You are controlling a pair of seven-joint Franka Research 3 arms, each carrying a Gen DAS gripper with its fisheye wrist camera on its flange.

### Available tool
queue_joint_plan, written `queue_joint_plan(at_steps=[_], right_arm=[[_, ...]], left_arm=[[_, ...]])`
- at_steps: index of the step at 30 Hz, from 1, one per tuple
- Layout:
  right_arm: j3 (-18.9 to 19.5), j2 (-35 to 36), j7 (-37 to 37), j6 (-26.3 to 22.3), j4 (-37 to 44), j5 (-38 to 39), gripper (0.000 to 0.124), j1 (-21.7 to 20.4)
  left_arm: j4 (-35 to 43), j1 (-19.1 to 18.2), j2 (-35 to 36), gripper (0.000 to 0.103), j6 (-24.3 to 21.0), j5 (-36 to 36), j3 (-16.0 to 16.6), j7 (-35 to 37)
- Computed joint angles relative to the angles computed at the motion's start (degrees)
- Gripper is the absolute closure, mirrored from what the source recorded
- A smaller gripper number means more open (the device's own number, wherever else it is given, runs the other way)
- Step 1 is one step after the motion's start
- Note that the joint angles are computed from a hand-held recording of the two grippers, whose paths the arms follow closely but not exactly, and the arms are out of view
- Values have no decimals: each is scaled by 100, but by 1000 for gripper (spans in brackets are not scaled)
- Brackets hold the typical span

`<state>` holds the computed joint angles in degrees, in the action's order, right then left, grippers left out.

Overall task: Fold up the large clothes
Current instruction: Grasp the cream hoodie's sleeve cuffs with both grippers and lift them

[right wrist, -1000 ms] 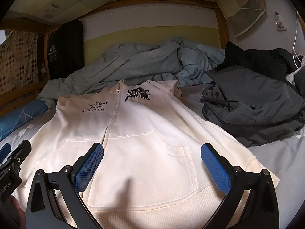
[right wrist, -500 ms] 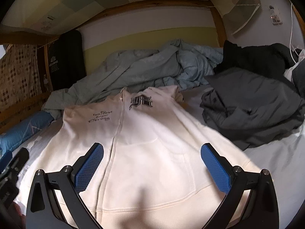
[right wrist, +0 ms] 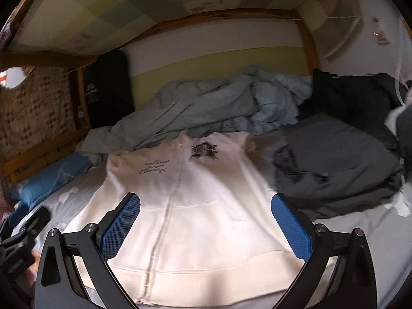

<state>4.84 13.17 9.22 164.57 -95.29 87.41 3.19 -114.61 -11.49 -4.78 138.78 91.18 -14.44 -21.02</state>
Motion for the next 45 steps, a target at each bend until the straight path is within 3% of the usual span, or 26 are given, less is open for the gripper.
queue_joint_plan(at_steps=[4,6,9,13,17,19,22,24,26,28,31,35,37,39,41,42,43,45], right_arm=[[-233,48,1477,-692,31,-705,36,-293],[-309,109,1940,-622,12,-1085,44,-366],[-522,325,3301,-493,31,-2308,49,-377],[-760,789,5201,-1182,430,-3384,53,-545],[-639,1109,5832,-1270,667,-3755,53,-711],[-527,1237,5956,-1392,774,-3951,54,-798],[-290,1383,6007,-2207,1038,-4127,72,-1032],[-200,1445,5956,-2319,1103,-4061,78,-1111],[-105,1526,5957,-2596,1223,-3887,100,-1248],[6,1629,5922,-2919,1344,-3590,113,-1397],[-73,1405,5731,-2322,1002,-3668,114,-1192],[-4,1145,5189,-1380,704,-3451,114,-1085],[28,1170,5064,-1418,786,-3357,114,-1128],[-47,1251,5263,-1550,901,-3470,114,-1100],[-66,1243,5352,-1602,868,-3482,114,-1127],[-92,1277,5473,-1620,899,-3532,114,-1105],[-102,1315,5552,-1617,931,-3592,114,-1074],[-101,1351,5597,-1642,960,-3684,114,-1069]], left_arm=[[-238,53,-189,0,37,-122,16,-185],[-289,102,-217,0,63,-199,33,-261],[-314,170,-220,0,86,-371,50,-291],[-261,183,-118,0,9,-487,17,-147],[-206,126,-36,0,-142,-498,2,39],[-272,114,-137,0,-64,-148,-12,-165],[-188,39,-79,0,-520,-158,-108,174],[-182,7,-29,0,-771,-202,-107,328],[-345,37,-116,0,-688,10,-35,99],[-431,71,-141,0,-857,45,-22,66],[-455,154,-137,10,-926,-412,77,509],[-507,333,-137,15,-1094,-1573,255,895],[-690,499,-204,18,-927,-2286,413,816],[-832,610,-209,29,-1005,-2891,457,831],[-1118,750,-303,45,-604,-3538,591,818],[-1324,837,-379,46,-118,-3823,688,725],[-1558,913,-500,46,368,-3707,755,284],[-1700,1219,-627,47,801,-3329,517,-331]])
